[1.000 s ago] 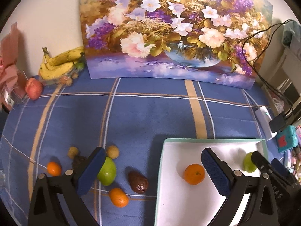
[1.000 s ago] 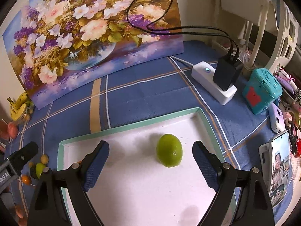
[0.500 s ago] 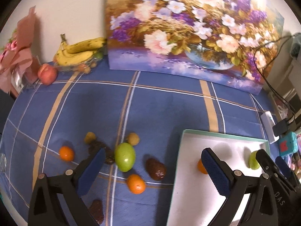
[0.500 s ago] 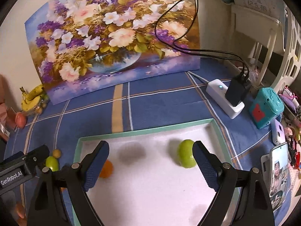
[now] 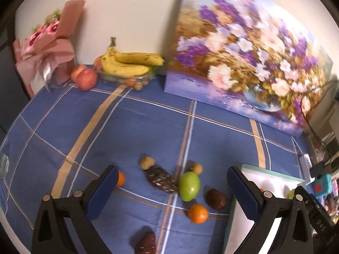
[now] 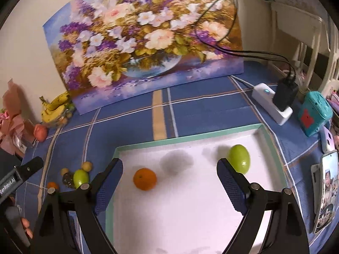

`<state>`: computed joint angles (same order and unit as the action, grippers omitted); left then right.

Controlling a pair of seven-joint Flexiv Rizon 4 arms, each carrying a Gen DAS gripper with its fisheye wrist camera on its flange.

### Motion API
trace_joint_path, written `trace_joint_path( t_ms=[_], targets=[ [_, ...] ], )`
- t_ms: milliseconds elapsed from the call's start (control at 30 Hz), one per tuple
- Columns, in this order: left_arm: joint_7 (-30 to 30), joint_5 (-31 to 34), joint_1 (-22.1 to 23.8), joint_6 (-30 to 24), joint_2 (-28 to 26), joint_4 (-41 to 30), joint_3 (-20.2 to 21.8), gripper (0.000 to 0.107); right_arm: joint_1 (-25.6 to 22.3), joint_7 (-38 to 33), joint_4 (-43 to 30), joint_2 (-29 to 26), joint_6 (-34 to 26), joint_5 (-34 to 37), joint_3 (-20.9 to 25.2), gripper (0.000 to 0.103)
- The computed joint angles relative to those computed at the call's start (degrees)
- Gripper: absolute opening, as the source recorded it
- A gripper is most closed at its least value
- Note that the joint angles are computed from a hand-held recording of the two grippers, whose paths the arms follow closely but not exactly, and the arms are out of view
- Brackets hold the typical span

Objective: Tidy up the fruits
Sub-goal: 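Withdraw both open tools from the tray back toward the fruits, then grasp a mandarin orange with the right tool while the left tool grasps another orange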

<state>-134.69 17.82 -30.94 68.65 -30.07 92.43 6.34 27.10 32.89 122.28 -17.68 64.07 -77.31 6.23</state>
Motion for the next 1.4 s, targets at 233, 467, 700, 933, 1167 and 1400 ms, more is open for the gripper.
trace_joint_path(
  t_ms=[233,467,700,933,1167,1400],
  targets=[
    [1.2,-2.0,3.6,5.5,3.5,6.0,0.8,0.103,0.7,-3.1,-3.8,-3.5,3.4,-0.1,-0.1,0.091],
    [1.3,-2.1,8.0,10.5,6.9,11.2,1.2,0.103,4.1,-5.4,-8.8,-7.4,6.9,-1.1,-2.4,0.090],
    [8.8,-8.1,11.5,12.8,9.6,15.9,-0.8,0.103,7.3,-8.8,-14.1,-10.2,7.6,-2.2,-3.4,0.090],
    [14.9,-10.6,12.8,11.1,9.3,15.7,-3.2,0.103,9.2,-12.1,-17.3,-11.8,9.1,-0.3,-3.5,0.090],
    [22.3,-17.9,14.7,7.8,6.9,14.9,-7.3,0.102,11.4,-20.5,-18.3,-13.5,8.0,10.1,-3.2,0.070],
    [27.0,-22.7,15.3,2.2,2.4,12.1,-8.9,0.094,12.6,-30.1,-19.1,-16.4,8.3,22.9,-2.2,0.059]
  ],
)
